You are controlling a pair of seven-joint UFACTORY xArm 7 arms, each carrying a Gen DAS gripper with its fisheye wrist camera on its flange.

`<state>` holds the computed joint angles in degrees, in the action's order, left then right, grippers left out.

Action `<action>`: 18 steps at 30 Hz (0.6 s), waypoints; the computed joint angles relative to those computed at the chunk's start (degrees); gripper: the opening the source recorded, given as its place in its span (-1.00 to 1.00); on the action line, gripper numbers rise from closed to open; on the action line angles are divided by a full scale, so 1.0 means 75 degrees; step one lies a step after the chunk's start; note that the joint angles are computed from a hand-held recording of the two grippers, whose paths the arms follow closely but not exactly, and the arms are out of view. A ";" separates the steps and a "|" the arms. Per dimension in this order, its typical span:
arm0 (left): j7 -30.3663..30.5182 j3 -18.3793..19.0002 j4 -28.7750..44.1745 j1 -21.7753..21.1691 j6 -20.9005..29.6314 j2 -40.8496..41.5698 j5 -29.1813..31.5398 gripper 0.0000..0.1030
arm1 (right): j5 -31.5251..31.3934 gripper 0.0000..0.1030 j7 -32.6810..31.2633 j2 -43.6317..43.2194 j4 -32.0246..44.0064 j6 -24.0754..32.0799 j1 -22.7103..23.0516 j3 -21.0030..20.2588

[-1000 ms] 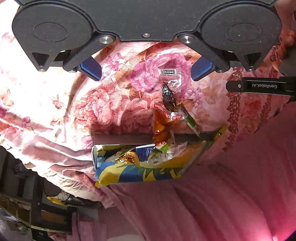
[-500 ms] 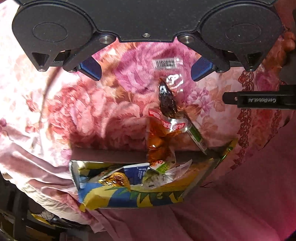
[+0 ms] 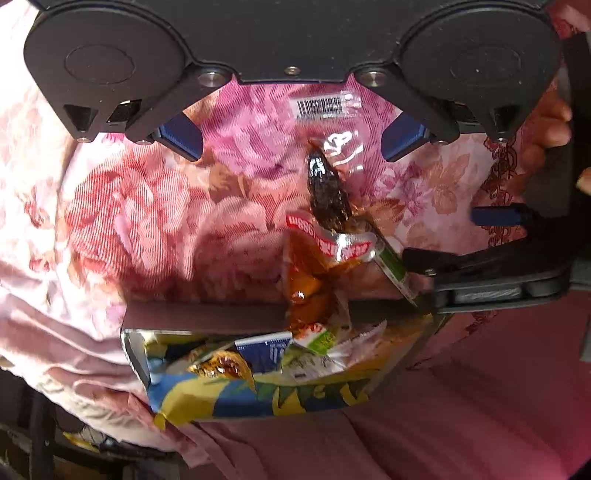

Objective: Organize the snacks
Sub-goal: 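Move the left gripper to the green tube while the right approaches the dark brown sachet, then close the left gripper around the green tube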

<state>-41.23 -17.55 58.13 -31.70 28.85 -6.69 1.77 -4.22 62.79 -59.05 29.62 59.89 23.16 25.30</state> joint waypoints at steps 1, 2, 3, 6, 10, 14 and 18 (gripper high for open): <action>-0.0006 -0.0005 0.0019 -0.0010 -0.0128 0.0090 -0.0032 0.99 | -0.0045 0.98 0.0016 0.0038 0.0020 -0.0054 -0.0034 0.0049; -0.0113 -0.0026 0.0041 -0.0001 -0.0235 0.0170 0.0054 0.99 | -0.0093 0.98 0.0004 0.0061 0.0022 -0.0124 -0.0042 0.0080; -0.0272 -0.0051 0.0089 0.0017 -0.0323 0.0261 0.0228 0.99 | -0.0171 0.98 -0.0026 0.0086 0.0026 -0.0197 -0.0052 0.0125; -0.0699 -0.0065 0.0306 0.0030 -0.0391 0.0526 0.0776 0.97 | -0.0492 0.93 -0.0151 0.0194 0.0076 -0.0293 -0.0098 0.0337; -0.1144 0.0015 0.0408 -0.0002 -0.0560 0.0681 0.1209 0.77 | -0.0884 0.71 -0.0160 0.0368 0.0080 -0.0476 -0.0223 0.0553; -0.1373 0.0067 0.0554 -0.0033 -0.0327 0.0753 0.1637 0.50 | -0.1011 0.62 0.0012 0.0556 -0.0037 -0.0851 -0.0270 0.0540; -0.1371 0.0107 0.0576 -0.0056 -0.0404 0.0825 0.1814 0.49 | -0.1013 0.60 0.0124 0.0727 -0.0107 -0.1092 -0.0214 0.0453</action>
<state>-51.51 -16.75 62.45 -32.12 25.83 -0.50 15.38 -11.82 63.72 -53.60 28.82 51.70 21.56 28.70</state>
